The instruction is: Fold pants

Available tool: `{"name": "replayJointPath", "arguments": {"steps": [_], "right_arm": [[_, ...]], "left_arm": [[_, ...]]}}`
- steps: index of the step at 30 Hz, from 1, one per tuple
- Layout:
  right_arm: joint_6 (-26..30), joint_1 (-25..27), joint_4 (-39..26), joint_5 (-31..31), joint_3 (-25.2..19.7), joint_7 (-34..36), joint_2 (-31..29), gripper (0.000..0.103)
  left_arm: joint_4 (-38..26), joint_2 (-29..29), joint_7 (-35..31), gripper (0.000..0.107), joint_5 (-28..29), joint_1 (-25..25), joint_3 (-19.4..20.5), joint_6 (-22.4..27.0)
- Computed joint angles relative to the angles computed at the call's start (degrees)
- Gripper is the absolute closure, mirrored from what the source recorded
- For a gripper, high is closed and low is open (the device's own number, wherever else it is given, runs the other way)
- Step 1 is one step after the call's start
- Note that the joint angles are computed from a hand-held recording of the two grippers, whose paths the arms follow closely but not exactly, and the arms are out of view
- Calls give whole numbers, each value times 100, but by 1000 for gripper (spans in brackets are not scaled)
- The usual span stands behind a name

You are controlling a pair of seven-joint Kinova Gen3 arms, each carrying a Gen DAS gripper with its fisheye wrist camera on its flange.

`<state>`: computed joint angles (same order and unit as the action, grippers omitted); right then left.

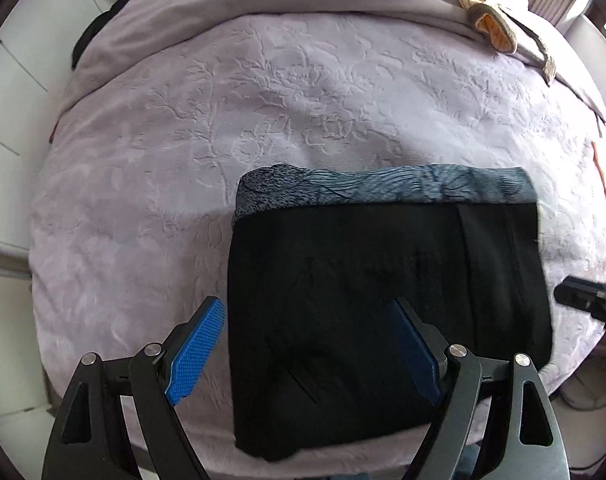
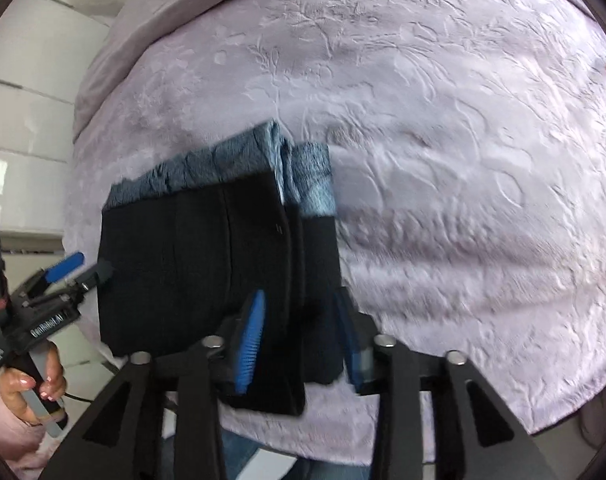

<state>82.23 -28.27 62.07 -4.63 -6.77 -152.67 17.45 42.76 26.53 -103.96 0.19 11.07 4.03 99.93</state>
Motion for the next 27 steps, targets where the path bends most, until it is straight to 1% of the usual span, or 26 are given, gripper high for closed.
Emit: {"name": "replayJointPath", "arguments": {"steps": [1,2,3,5,7,8,9,10,12,13,16,18,20,22,25,27], "right_arm": [[87,-21,-32,-2,-17,8,-24,52],[127,-35,-38,-13,-30,6,-60,49],[146,-37,-32,-49,-50,21,-96,46],[196,-29,-50,-140,-90,90,-134,36],[188,-24,-37,-195,-123,213,-173,32],[217,-20,-53,-219,-140,305,-173,27],[259,-30,-82,-218,-145,360,-158,25],[323,-34,-121,-223,-154,448,-141,24],[478,-78,-236,-175,-154,566,-106,23],[573,-122,-315,-99,-147,629,-90,20],[746,-255,-498,106,-94,611,-62,9],[806,-388,-628,315,-69,557,-49,9],[1130,-594,-980,598,-43,536,93,9],[1263,-735,-1210,721,-17,498,185,9],[1389,-946,-1448,822,34,244,323,9],[1456,-1128,-1566,884,75,-69,417,9]], "left_arm": [[33,-57,70,16,-14,29,-14,7],[66,-122,157,4,-42,69,-29,19],[149,-224,278,4,-102,141,-51,-17],[264,-346,458,4,-151,224,-45,-15],[362,-442,705,4,-333,401,-60,25],[389,-479,852,4,-438,503,-67,93],[419,-513,952,4,-483,551,-59,117],[459,-561,1051,4,-539,608,-51,126],[521,-670,1232,4,-595,684,-25,141],[526,-700,1280,4,-613,702,-7,170],[506,-774,1298,4,-639,706,38,248],[489,-817,1231,4,-644,664,51,267],[543,-870,1123,4,-708,639,50,203],[672,-942,977,4,-784,606,46,83],[862,-1021,639,4,-708,425,57,-31],[1038,-1111,448,4,-611,293,58,-134]]}}
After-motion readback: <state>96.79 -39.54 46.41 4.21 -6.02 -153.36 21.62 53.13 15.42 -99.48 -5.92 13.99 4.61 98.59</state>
